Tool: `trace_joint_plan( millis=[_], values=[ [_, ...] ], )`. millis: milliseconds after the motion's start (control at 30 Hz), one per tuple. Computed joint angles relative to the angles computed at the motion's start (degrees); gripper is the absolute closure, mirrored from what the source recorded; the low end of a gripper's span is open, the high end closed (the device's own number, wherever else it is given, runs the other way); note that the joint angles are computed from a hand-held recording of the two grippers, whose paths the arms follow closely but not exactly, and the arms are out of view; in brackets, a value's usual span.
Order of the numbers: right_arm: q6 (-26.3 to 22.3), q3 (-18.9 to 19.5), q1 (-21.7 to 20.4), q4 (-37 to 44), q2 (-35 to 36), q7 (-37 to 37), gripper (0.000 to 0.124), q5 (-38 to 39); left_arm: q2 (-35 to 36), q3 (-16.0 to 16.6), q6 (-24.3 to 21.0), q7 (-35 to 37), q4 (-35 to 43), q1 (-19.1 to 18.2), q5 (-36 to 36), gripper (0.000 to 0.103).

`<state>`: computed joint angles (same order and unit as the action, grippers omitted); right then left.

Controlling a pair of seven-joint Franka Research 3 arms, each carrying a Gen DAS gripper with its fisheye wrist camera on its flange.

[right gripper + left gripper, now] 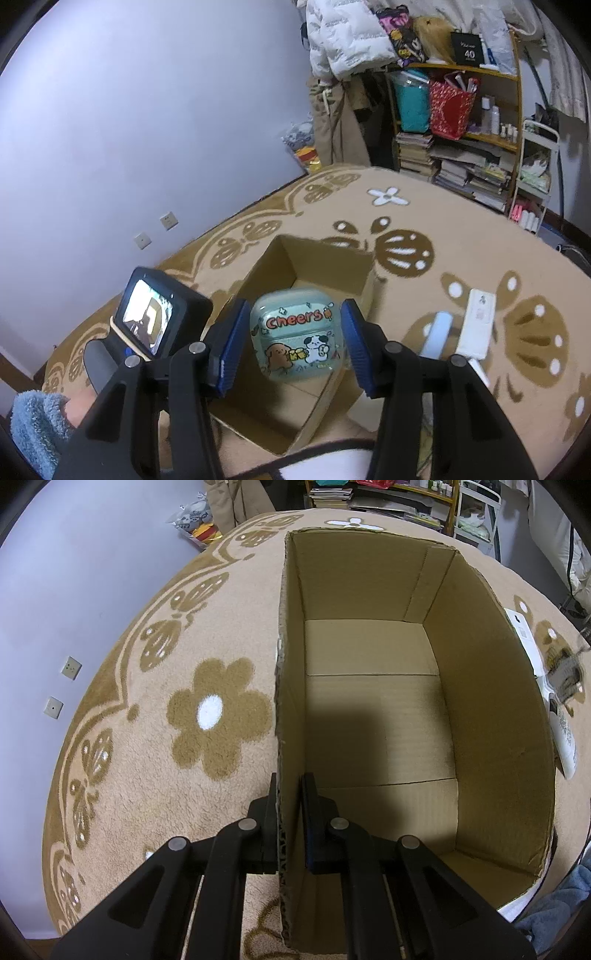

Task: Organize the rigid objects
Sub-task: 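Carry the green tin over the box and release it inside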

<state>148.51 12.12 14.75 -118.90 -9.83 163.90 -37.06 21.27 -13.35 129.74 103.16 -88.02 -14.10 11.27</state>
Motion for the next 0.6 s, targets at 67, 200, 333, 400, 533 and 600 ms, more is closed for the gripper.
trace_joint_plan(
  millis=[67, 200, 333, 400, 533, 600],
  values=[
    [0.8, -0.1, 0.3, 0.1, 0.8, -0.7, 0.07, 0.8, 0.0, 0.0, -0.1, -0.1, 0.0, 0.0, 0.0, 0.094],
    [2.6, -0.6, 0.8, -0.4, 1.7, -1.4, 0.103, 1.5, 0.0, 0.0, -0.1, -0.2, 0.1, 0.0, 0.0, 0.094],
    [8.2, -1.7, 0.5, -2.8, 1.7, -1.6, 0.107, 5.0, 0.0, -0.1, -0.4, -0.1, 0.2, 0.1, -0.2, 0.095],
    [7.2, -1.7, 0.6, -2.9, 2.0, -2.7, 0.107, 7.4, -0.2, 0.2, -0.2, -0.8, 0.0, -0.5, 1.2, 0.094],
    [4.9, -1.7, 0.8, -3.3, 1.9, -3.7, 0.107, 10.1, 0.1, 0.2, -0.8, -1.3, 0.6, -0.4, 0.9, 0.093],
    [4.5, -1.7, 0.7, -3.5, 1.7, -3.4, 0.107, 10.5, 0.2, 0.2, -0.9, -1.3, 0.7, -0.4, 0.9, 0.093]
  ],
)
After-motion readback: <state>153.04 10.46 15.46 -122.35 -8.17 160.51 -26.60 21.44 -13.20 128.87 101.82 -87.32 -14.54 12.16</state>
